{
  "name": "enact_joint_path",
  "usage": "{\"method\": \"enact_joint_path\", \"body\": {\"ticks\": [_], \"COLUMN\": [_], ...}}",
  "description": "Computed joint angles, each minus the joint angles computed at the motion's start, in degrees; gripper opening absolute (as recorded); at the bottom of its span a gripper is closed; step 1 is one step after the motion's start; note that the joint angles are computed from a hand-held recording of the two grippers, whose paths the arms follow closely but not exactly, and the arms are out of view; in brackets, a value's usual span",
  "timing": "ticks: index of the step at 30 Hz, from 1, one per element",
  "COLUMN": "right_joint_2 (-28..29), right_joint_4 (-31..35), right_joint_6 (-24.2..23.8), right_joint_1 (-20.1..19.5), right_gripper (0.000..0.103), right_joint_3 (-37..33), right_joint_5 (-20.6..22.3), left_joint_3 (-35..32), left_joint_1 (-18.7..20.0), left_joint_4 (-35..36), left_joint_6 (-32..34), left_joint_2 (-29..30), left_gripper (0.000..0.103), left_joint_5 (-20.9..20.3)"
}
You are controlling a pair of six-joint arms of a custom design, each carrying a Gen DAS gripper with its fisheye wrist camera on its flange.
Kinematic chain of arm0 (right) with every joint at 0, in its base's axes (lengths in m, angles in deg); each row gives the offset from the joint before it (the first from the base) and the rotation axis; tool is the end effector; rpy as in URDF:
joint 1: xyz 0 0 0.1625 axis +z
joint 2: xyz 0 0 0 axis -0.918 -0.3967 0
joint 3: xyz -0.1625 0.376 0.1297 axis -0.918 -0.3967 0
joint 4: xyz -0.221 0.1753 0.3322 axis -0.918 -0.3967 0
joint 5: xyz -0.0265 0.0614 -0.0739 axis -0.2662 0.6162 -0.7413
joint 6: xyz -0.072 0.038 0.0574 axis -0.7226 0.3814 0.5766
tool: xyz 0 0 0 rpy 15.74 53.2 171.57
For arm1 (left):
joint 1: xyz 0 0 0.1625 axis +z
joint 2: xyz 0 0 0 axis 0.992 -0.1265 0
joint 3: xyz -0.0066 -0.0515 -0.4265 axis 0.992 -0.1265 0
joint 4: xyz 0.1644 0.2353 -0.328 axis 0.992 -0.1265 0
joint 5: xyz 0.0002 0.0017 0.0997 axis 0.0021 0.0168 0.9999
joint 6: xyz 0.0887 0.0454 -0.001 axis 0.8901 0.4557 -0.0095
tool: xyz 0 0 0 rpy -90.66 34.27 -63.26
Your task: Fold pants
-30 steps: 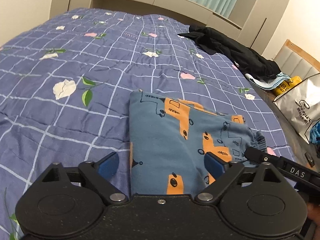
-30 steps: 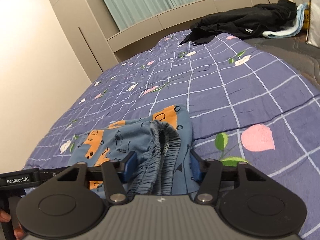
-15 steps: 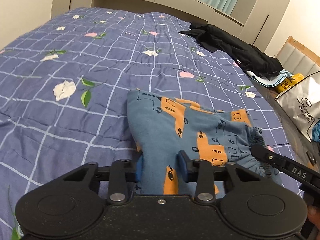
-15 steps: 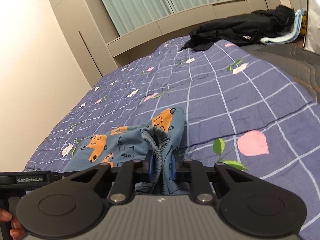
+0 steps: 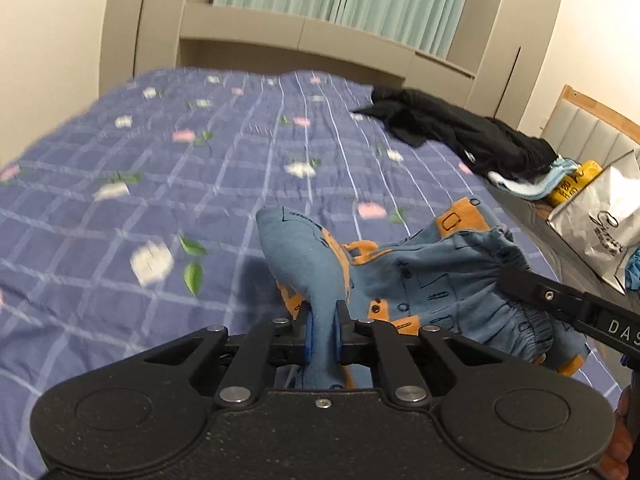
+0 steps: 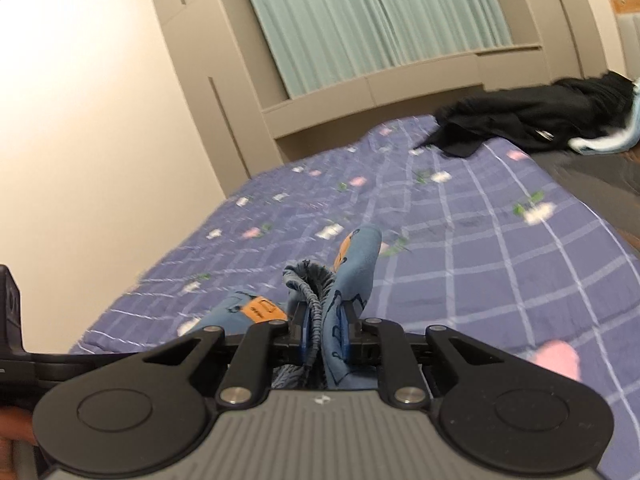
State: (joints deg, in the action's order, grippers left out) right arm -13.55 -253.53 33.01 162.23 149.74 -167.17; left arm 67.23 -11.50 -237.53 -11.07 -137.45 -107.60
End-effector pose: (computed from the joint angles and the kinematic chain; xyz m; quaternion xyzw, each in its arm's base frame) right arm 0.1550 -0.5295 0.0329 0.0975 -0.8106 0.5413 0.2009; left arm -0.0429 -0.6299 0.1495 0.2953 0.8867 -0.3213 0.1525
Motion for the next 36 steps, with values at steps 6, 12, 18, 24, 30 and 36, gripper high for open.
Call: {"method": "enact_joint_path", "body": {"ticks": [6,12,18,24,30,36], "right_joint_2": [2.5,5.62,8.03,8.19,8.61,8.65], "right_joint_4": [4.91,11.61,14.04,14.44,11.87,7.05], "right_joint_6": [0.32,6.19,7.66,8.01,4.35,0.37], "right_joint_1": [2.02,2.13,2.3,2.93,4.22,5.94], "right_gripper": [0.017,0.017,0.017,0.035,0.065,0.09], "right_joint_3": [-6.24,-11.71,-14.04,-14.05,-13.48,-12.03], "right_joint_5": [1.29,1.64,-2.34,-6.69,-9.65,-11.51], "left_joint_3": [-3.34,-6.2,-6.28,-5.58,-3.71,-0.2], "left_joint_1": [1.46,4.08,5.97,6.1,5.57,4.35], "left_joint_4": [0.12,1.87,2.16,3.4,1.99,-1.71], "left_joint_6": [1.82,1.8,1.18,-0.81,-1.06,0.12], "left_joint_2": [-0.63,-0.18,0.14,-0.62,-2.2,-4.94], "left_gripper": [0.009,0.009,0.009,0.036,0.063,0.09], "left_joint_5": [1.34,2.76,2.77,2.86,2.67,2.33]}}
